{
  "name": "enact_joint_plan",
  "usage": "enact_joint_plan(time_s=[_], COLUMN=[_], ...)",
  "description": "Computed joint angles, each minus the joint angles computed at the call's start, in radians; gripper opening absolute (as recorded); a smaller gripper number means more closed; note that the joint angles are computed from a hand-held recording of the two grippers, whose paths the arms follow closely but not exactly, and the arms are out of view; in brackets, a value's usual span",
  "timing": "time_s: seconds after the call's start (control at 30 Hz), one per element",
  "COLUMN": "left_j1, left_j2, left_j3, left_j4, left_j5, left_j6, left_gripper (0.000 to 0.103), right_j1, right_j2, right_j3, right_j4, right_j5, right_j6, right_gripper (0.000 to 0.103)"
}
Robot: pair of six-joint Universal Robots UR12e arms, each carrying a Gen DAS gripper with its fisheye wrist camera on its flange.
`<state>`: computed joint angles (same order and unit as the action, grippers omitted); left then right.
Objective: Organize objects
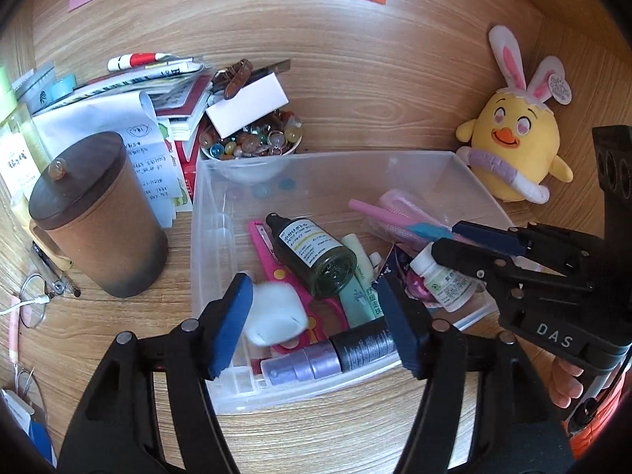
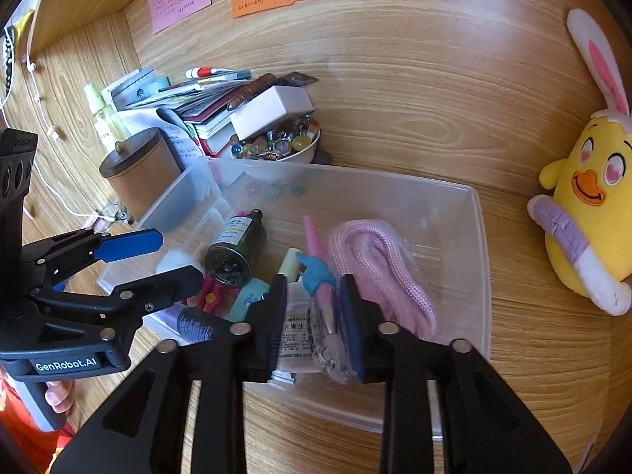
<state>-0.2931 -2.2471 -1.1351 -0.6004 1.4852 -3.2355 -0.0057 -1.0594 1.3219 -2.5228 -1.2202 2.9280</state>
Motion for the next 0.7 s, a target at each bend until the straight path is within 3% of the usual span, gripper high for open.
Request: enact_joint_plan(time_s=[0.33,0.53,0.7], left_j1=[-0.003,-0.006,-0.008], left_j2=[0.04,0.071,0.093], left_j3=[-0.063,-0.128,-0.183], left_j4=[0.081,0.181,0.269], left_j5=[0.002,0.014,0.036], left_j6=[0.043,0.068,0.071], left_gripper=[0.069,0.077,0.093], right_j1=[-0.01,-0.018,-0.022], right_j2=[-0.057,-0.105,-0.135], right_j3=[0.07,0.149,0.211], right_j4=[-0.077,-0.194,-0.306], right_j5=[0.018,0.03,0.017], right_j6=[-0.031,-0.028,-0.008], right_gripper=[0.032,0.057,0.078])
